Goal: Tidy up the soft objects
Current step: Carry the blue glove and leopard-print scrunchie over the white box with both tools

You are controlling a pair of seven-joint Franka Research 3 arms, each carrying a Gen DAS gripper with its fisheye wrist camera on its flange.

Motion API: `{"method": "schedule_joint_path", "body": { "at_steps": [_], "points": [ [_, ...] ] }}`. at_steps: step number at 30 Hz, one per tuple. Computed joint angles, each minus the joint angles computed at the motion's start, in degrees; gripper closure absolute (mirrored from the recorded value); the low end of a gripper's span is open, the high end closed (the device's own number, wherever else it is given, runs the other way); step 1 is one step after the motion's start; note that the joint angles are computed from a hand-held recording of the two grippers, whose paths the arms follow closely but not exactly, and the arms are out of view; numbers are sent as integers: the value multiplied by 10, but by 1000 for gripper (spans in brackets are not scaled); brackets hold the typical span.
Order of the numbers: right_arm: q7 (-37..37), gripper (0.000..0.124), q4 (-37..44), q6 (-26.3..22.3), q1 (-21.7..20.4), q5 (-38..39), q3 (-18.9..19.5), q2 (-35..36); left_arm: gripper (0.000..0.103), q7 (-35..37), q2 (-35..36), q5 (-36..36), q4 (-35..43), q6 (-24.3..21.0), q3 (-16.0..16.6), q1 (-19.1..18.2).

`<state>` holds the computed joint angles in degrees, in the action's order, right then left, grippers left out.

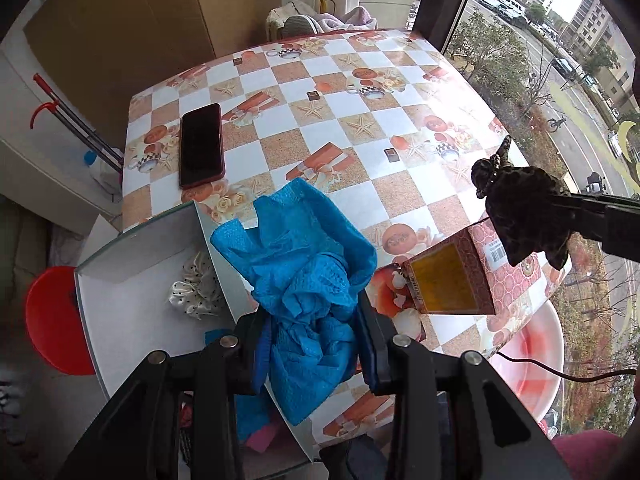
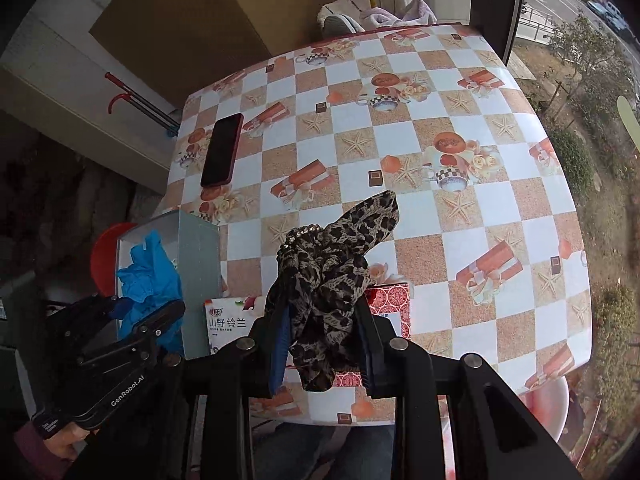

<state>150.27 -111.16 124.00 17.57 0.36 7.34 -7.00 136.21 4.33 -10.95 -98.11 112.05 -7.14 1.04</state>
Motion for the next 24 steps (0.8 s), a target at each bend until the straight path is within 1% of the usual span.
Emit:
{"method": "schedule_joint_path", "body": {
  "at_steps": [3, 6, 12, 19, 22, 24],
  "points": [
    [4, 94, 30, 7, 12, 4, 8, 30, 63, 16, -13, -3, -13, 8, 8, 9],
    [-10, 94, 63, 10, 28, 18, 10, 64, 63, 18, -21, -5, -19, 10, 17, 19],
    [-64, 94, 157, -21, 61, 26, 6, 140, 63, 2, -26, -3, -27, 14, 32, 38],
    [-122, 94, 269, -62, 94, 20, -4, 216, 63, -14, -24, -9, -23, 21, 42, 58],
    [-130, 94, 292, -70, 102, 20, -11, 231, 63, -25, -19, -8, -16, 19, 45, 65],
    [-120, 94, 287, -65, 104, 19, -17, 228, 63, -33, -15, -11, -12, 20, 46, 71]
  ]
}}
